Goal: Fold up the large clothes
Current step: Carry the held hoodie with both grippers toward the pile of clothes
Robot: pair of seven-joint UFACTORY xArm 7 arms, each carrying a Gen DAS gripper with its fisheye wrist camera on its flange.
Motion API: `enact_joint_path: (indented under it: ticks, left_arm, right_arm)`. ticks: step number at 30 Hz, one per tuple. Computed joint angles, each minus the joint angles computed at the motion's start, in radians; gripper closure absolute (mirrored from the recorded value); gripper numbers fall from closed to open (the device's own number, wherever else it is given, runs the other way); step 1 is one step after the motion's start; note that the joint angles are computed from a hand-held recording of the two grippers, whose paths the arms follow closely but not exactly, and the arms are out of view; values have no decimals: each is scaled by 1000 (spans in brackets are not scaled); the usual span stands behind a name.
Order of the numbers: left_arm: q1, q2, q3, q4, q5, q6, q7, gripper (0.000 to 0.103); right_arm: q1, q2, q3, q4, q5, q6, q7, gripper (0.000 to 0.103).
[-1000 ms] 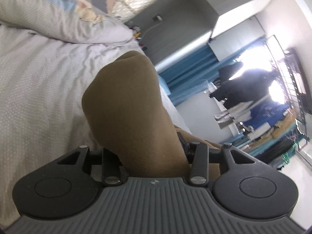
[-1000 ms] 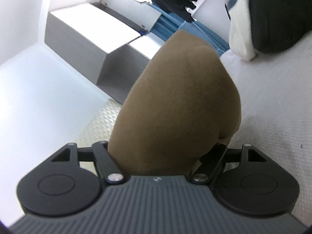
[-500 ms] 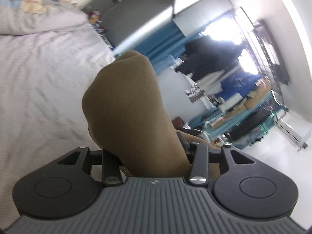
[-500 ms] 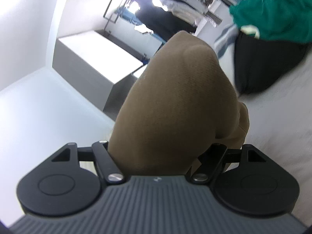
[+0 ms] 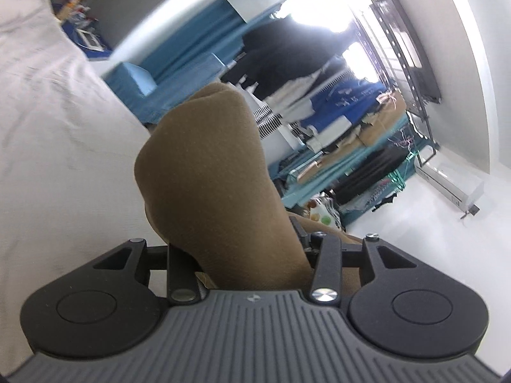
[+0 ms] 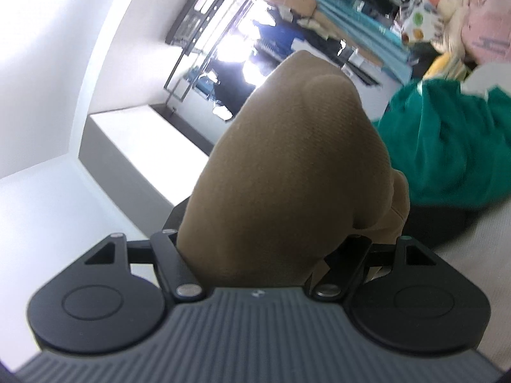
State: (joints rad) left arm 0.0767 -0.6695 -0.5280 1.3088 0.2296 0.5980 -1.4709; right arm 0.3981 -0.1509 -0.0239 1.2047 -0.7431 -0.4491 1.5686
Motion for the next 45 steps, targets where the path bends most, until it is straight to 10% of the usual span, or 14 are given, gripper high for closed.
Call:
enact_joint_path:
  ticks: [9,17,21,25,29,35,40,45]
  left_arm:
    - [167,442,-213,183,298,-167,-158,55]
    - [303,385,-262,-119,736,-514,-652,55]
    - [333,274,-270,-292,727,-617,-748,55]
    - [209,272,-203,-415,645,-607,-667,55]
    - [427,168,-353,-503,621,-795,-717,54]
    - [483,132,-405,-546,536,-849,-658,53]
    - [228,174,-201,-586,524,-767,-583,48]
    - [-178,174,113,-625,453,-595,-414,47]
  right_arm:
    - [-148,162,-5,85,-68,-87,48,28]
    - [-220,207,66,-145,156,-267,-248,28]
    - [-237,148,99,-303,182,-305,-318,29]
    - [-223,85,100,-439,169,-247,-266,29]
    - [-200,78,99,-585,236,-305,-294,31]
    - [-178,130,127,-627,390,-427,-384,31]
    - [-183,100,115,-623,334,-372,-300,30]
    - [-175,30,89,-628,249,-259,-148,28]
